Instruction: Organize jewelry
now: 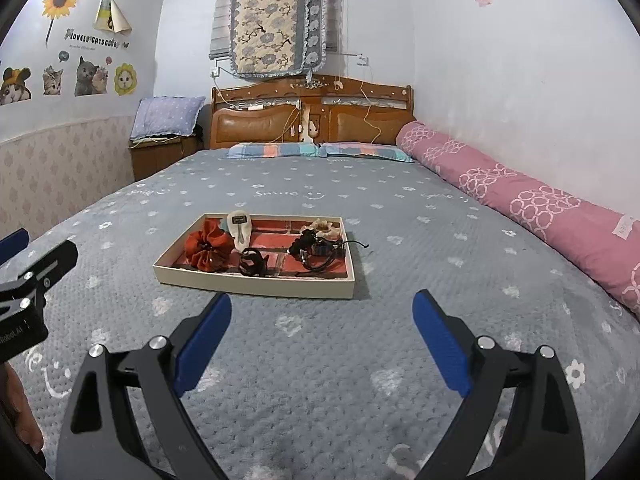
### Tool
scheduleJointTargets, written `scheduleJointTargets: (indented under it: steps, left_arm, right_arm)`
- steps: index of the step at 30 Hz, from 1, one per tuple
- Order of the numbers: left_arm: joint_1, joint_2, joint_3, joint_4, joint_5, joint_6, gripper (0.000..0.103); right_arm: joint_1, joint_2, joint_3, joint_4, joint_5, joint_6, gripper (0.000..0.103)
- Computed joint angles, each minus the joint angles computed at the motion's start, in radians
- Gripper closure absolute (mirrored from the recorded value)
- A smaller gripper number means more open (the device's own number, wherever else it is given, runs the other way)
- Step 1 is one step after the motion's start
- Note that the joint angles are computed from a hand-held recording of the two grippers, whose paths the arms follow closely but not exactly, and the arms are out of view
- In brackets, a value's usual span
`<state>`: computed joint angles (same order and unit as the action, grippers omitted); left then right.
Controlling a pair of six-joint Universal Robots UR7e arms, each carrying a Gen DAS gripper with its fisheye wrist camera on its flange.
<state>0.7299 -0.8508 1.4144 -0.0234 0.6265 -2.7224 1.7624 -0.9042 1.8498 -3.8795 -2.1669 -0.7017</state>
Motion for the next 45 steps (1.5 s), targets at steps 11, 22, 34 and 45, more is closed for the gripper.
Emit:
scheduleJointTargets:
  steps: [11,22,34,45]
  left_arm:
    - [0.003,-0.004,0.015,-0.039,-0.014,0.016,0.005]
    - [0.001,-0.011,0.038,-0.095,-0.028,0.064,0.005]
    - [0.009,-0.003,0.015,-0.038,-0.021,0.013,0.005]
    - [0.011,0.003,0.009,-0.025,-0.021,0.002,0.005]
  right_arm:
    - [-0.003,-0.003,0.007,0.005,0.008,0.001,0.013]
    - [-0.003,0.001,0.006,0.006,0.008,-0.003,0.013]
    - [-0.002,0.001,0.004,-0.004,0.009,-0.021,0.013]
    - [0.001,0.004,0.005,-0.012,0.006,-0.024,0.013]
